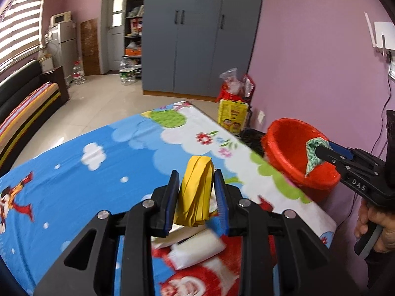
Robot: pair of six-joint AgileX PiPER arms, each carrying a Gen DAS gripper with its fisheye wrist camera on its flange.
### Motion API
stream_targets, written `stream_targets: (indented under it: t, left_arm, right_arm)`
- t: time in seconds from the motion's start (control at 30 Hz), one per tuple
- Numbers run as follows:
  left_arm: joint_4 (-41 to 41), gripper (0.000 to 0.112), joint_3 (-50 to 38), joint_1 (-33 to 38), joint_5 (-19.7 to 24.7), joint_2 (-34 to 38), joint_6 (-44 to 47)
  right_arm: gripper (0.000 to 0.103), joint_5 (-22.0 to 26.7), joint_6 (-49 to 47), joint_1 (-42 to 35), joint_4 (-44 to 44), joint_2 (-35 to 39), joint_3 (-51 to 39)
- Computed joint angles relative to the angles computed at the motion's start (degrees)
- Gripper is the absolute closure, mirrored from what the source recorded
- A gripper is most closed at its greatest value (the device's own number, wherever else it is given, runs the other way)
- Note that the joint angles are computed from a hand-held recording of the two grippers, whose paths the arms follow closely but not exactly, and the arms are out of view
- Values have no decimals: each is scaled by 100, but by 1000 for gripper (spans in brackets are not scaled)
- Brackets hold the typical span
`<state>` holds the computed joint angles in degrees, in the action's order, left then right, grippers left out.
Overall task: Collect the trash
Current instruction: 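Carry yellow item and striped cloth over the bucket and open both tools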
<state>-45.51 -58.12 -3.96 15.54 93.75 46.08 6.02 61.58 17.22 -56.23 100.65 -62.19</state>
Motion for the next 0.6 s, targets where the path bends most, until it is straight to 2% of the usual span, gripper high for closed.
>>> stream_targets:
  t: [0.3,0.37,0.5,0.6]
  left_arm:
    - [863,84,-1146,-840,194,733,-1045]
    - [1093,84,-1418,-1004,263,893,-1281]
    - [1461,84,-2128,-1331,468,1322,-1689]
    - [1670,84,-2689,-1533,657,1680,-1949]
  right_arm:
    - [67,-45,906,-614,-959,33,-38]
    - [67,-67,670,-779,-744,68,-86]
    - [67,-49,710,-1044,-844,104,-171]
    - [67,-96,-166,-1268,12,174,-293]
